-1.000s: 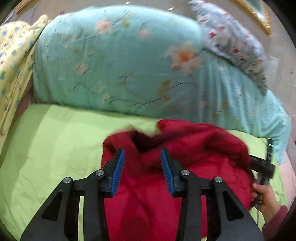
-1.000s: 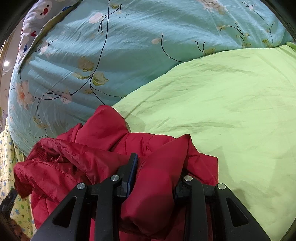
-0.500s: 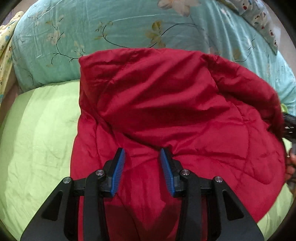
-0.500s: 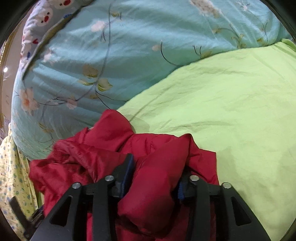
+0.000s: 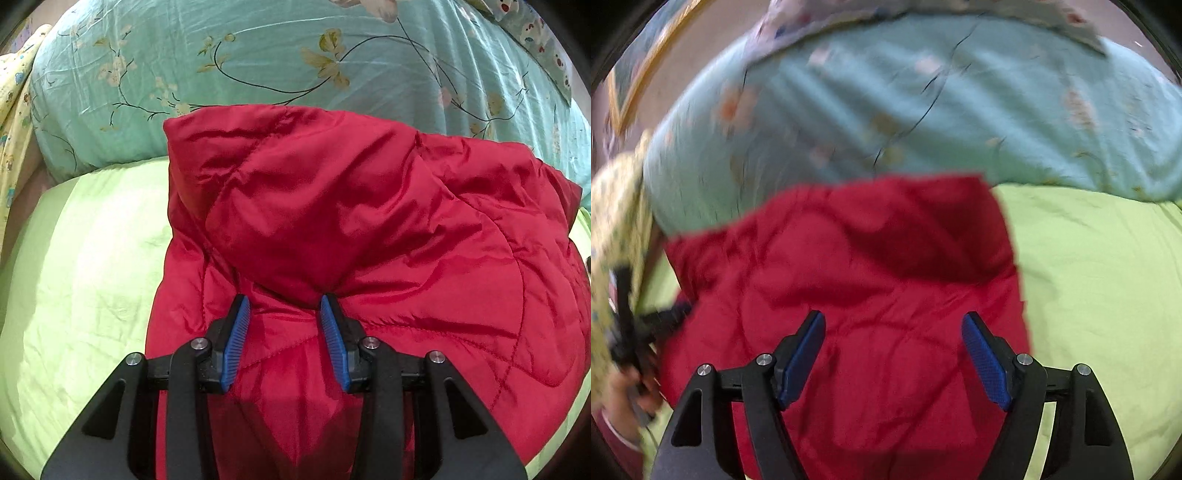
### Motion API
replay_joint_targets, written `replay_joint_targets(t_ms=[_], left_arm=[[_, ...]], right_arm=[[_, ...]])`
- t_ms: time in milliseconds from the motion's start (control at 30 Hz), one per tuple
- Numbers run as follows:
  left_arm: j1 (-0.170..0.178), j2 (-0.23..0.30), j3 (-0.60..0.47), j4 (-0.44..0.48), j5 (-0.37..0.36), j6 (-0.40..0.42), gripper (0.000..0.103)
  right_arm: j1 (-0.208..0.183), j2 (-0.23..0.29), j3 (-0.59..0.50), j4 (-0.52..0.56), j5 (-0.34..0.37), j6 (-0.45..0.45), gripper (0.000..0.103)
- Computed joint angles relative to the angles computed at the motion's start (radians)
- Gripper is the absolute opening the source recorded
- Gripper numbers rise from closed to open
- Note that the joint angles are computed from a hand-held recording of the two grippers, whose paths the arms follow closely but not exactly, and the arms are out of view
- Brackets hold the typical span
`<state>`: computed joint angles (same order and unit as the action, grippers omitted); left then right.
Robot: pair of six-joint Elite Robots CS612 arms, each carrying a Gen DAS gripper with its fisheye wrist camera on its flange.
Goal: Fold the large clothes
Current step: 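Lay the folded hem over the collar and open both tools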
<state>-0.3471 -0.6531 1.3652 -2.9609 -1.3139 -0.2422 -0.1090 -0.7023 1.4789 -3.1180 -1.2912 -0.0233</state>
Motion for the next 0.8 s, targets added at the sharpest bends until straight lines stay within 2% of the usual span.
replay_joint_targets(t_ms=[33, 133, 300, 400, 567, 800], left_arm=[[0.001, 0.003, -0.004, 0.002, -0.001, 0.002, 0.039], [0.009, 0.012, -0.025, 0.023, -0.016, 0.003, 0.039], [0.024, 0.034, -0.073, 0.062, -0.064, -0.016, 0.039], [0.035, 0.051, -0.104, 0.081, -0.101, -0.032, 0.040], [0.045, 0.069, -0.135, 0.092, -0.127, -0.039, 0.041], [0.049, 0.054, -0.097, 0.060, -0.140, -0.034, 0.041]], right_arm=[[0.006, 0.014, -0.024, 0.044, -0.024, -0.008, 0.077], [0.009, 0.046, -0.067, 0.075, -0.073, 0.009, 0.080], [-0.015, 0.076, -0.122, 0.162, -0.037, 0.113, 0.092], [-0.029, 0.088, -0.137, 0.186, -0.001, 0.163, 0.095], [-0.025, 0.094, -0.142, 0.185, -0.021, 0.164, 0.097], [-0.025, 0.092, -0.132, 0.167, -0.018, 0.156, 0.098]])
